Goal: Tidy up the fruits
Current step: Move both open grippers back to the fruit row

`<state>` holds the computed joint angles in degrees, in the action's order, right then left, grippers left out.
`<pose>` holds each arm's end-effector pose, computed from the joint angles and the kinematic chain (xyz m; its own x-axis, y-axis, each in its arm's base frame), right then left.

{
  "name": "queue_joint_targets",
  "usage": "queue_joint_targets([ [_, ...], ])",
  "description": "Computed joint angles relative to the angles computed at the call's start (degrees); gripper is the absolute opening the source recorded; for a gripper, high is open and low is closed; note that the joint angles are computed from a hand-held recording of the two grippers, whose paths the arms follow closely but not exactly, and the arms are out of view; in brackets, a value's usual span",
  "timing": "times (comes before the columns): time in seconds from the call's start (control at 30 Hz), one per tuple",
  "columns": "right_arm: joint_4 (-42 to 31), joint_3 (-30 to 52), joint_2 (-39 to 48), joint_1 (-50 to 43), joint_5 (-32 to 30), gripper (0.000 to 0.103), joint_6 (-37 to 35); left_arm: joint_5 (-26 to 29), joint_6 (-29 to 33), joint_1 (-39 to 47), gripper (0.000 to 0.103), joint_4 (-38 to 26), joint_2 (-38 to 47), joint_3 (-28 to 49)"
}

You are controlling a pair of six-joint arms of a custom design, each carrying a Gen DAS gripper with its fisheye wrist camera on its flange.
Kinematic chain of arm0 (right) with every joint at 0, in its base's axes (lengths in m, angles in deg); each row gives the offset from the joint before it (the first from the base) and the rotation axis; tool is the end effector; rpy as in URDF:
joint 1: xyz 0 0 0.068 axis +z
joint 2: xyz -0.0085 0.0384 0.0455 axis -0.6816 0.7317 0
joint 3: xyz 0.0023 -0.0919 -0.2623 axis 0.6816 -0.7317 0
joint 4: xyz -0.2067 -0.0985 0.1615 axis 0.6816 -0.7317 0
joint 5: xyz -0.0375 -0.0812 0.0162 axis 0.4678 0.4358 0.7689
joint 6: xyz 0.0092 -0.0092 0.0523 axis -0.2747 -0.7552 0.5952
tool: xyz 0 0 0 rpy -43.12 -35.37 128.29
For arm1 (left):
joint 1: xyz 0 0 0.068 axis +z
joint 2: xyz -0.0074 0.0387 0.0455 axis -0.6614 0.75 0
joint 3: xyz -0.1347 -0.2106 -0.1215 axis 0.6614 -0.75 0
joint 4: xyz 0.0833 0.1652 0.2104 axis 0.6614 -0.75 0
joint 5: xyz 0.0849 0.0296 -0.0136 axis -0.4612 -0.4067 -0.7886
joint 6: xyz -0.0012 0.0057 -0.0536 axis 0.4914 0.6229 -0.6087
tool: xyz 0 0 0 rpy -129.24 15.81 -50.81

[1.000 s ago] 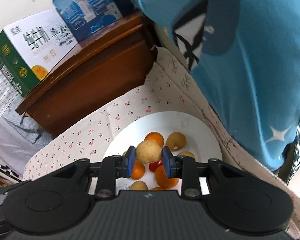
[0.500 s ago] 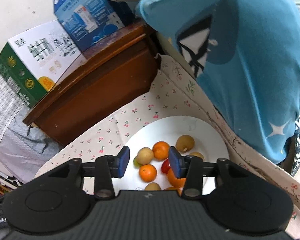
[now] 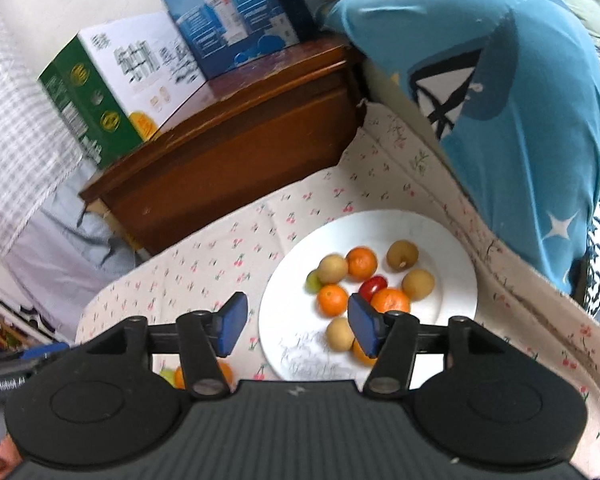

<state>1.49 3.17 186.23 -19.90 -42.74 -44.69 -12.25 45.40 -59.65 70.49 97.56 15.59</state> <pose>0.3619 0.1682 0.1240 -0.7546 -0.0402 -0.6549 -0.4233 0.7925 0.4391 0.2255 -0.0613 0.1455 -0.6592 -0.2886 -0.6944 -0.3031 0.9471 -0.1060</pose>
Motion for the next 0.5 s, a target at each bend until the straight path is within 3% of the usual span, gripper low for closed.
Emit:
queue_joint_targets([
  [0.5, 1.18, -6.47, -3.58, 4.75, 0.13, 0.057, -3.82, 0.68, 0.99, -0.02, 0.089, -0.84, -6.05, -6.07],
])
